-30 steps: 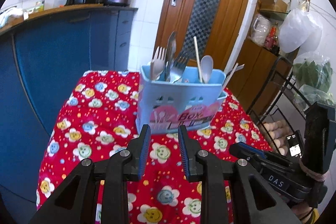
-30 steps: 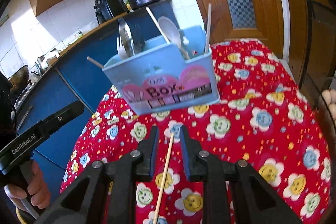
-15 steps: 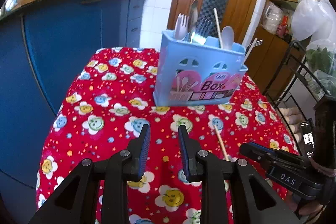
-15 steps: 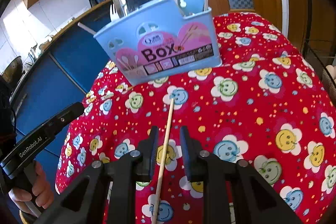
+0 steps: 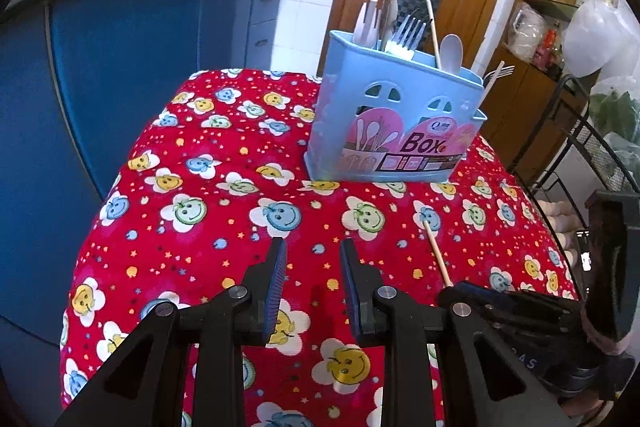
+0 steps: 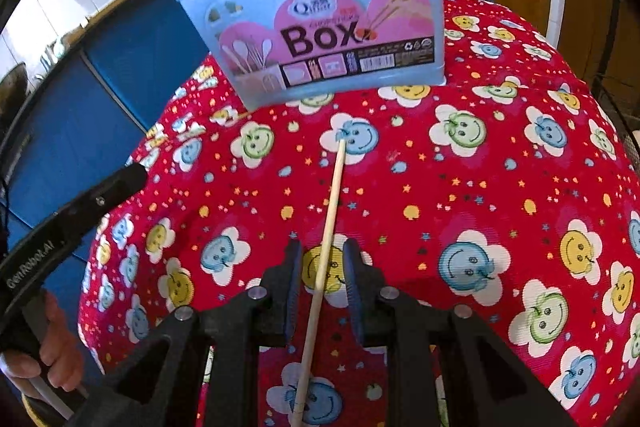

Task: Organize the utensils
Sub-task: 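Grasp the wooden chopstick with the right tool, then lift the chopstick with the right tool above the holder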

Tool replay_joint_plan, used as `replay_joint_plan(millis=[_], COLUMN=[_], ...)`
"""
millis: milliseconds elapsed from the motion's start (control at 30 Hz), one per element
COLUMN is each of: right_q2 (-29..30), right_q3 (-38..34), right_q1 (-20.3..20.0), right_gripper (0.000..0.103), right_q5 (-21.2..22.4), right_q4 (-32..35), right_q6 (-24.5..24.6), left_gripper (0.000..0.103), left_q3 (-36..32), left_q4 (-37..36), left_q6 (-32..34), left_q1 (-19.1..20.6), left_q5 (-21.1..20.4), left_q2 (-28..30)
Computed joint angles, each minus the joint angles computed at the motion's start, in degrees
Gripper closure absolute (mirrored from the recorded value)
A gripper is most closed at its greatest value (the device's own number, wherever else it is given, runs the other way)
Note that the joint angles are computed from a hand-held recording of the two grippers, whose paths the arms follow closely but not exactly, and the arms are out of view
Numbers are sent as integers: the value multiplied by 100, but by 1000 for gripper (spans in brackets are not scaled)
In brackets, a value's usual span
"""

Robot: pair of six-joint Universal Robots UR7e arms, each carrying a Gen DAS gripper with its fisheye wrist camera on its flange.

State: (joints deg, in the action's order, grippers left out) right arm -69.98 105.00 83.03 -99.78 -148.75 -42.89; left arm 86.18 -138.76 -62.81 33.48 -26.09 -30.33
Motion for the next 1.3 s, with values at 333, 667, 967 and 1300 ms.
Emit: replay_joint_plan(millis=[333,667,967,1300], right_q2=[209,276,-7,-470], right_q3=[-237,-735,-912,-773], right_q1=[219,72,-258,-427], right_gripper=[90,97,97,97], right_q5=[-591,-241,729,1869], right_q4=[240,1177,1814,1364], right_q6=[-124,200,309,-129], left_gripper=[76,76,76,76], left_q3=[118,-57,-237,-475], left_q4=[-134,-8,89,-5], left_q6=[-97,-19,20,239], left_q1=[24,25,40,72], left_q5=[-25,-81,-104,-88], left_q2=[-60,34,131,302])
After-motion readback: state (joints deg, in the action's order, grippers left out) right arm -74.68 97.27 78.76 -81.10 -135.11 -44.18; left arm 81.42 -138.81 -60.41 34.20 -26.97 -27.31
